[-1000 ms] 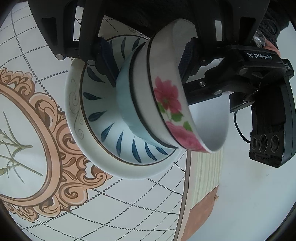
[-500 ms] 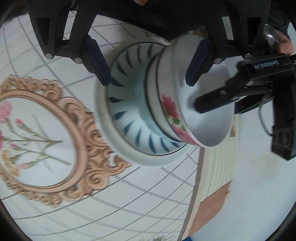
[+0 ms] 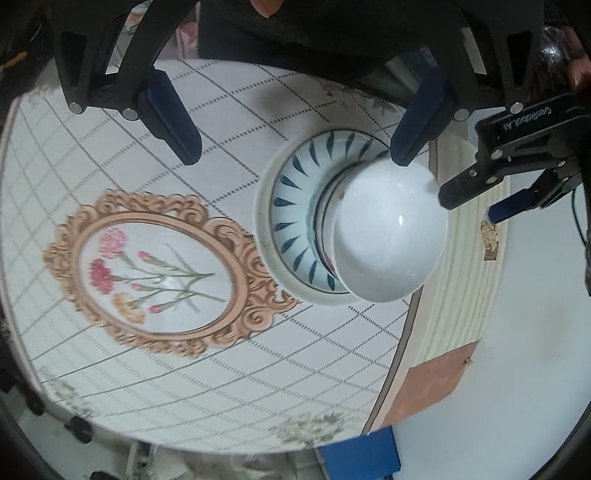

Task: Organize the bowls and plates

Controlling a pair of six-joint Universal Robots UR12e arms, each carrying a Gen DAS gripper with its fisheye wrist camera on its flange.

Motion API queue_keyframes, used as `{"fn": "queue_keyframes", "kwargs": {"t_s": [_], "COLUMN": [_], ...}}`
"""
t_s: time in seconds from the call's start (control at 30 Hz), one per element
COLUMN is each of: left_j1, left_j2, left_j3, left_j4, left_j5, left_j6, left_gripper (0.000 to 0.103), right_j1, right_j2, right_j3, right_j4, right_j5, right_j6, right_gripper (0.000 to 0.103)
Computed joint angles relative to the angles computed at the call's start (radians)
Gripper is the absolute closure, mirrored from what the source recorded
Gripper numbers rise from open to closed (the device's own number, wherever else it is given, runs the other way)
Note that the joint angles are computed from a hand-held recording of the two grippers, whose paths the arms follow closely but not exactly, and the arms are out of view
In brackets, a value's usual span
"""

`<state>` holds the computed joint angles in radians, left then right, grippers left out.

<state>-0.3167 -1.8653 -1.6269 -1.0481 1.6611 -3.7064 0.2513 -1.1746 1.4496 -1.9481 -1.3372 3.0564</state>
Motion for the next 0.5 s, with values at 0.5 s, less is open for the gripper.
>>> {"fn": "queue_keyframes", "kwargs": {"t_s": [0.5], "left_j1": [-0.129], "left_j2": [0.057], "left_j3": [0.072], "left_j4": [-0.006], "left_j5": [0.184], "left_j6": [-0.148], "left_gripper": [0.001], "right_j1": [-0.013], "right_j2": [-0.217], "right_j3": [0.139], "right_j4": [-0.229], "right_j5": [-0.125], "right_j6": [-0.009], "right_gripper": [0.0]}}
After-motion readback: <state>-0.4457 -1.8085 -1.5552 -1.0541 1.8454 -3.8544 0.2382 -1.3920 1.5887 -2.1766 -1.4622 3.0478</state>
